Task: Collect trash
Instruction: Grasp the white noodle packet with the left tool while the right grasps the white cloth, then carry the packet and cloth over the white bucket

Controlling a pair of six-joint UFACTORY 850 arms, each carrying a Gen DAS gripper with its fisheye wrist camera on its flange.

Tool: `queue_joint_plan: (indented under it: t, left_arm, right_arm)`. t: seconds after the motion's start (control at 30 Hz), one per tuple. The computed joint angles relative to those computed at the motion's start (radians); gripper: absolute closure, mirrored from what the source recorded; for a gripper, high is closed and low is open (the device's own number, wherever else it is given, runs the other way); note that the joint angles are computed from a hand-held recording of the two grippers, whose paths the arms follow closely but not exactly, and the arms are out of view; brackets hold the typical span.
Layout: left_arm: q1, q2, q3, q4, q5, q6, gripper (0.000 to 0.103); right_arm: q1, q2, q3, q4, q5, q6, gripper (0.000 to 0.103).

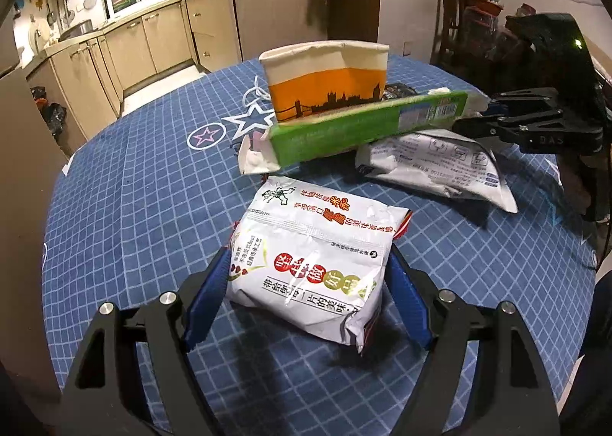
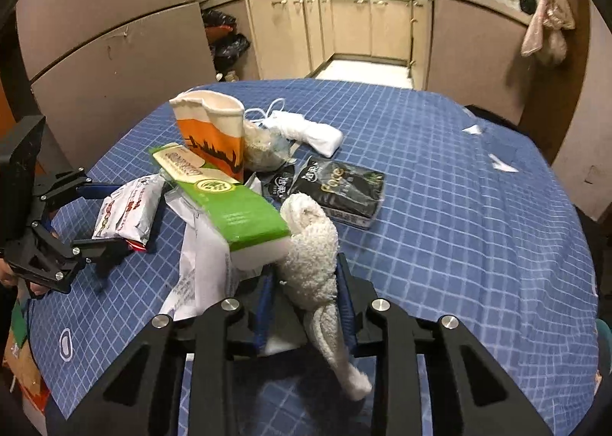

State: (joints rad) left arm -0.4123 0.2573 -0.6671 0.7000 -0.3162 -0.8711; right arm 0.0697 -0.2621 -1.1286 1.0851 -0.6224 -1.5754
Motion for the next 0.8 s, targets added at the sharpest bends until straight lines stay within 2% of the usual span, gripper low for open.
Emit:
queue_joint_plan:
  t: [0.17, 0.3, 0.43, 0.47, 0.57, 0.67, 0.8]
  left_arm:
    - [-0.061, 0.061, 0.036, 0.225, -0.052, -0.28, 0.028]
    - [-0.157, 0.128, 0.067, 0.421, -0.166, -0.55, 0.028]
    - [-0.265, 0.16, 0.074, 0.534, -0.3, -0.735, 0.028]
    - [-0.299, 0.157, 0.068, 0.558, -0.344, -0.77, 0.028]
    - [-0.38, 0.146, 0.046, 0.627, -0.41, -0.864, 0.028]
    - [-0.452, 0.1, 0.005, 0.696, -0.45, -0.945, 0.028]
    - [-0.525, 0.019, -0.062, 0.775, -0.472, -1.028, 0.028]
  right_arm:
    - [-0.044, 0.085, 0.086, 0.108, 0.03, -0.089, 0.073]
    - [-0.104, 0.191, 0.18, 0.266, 0.038, -0.196, 0.073]
    - [-0.166, 0.297, 0.261, 0.389, 0.044, -0.282, 0.073]
    - [-0.179, 0.314, 0.273, 0.406, 0.041, -0.294, 0.073]
    - [-0.249, 0.401, 0.335, 0.465, 0.021, -0.345, 0.073]
    - [-0.335, 0.483, 0.392, 0.49, -0.003, -0.366, 0.073]
    - [-0.486, 0.58, 0.455, 0.51, -0.032, -0.395, 0.073]
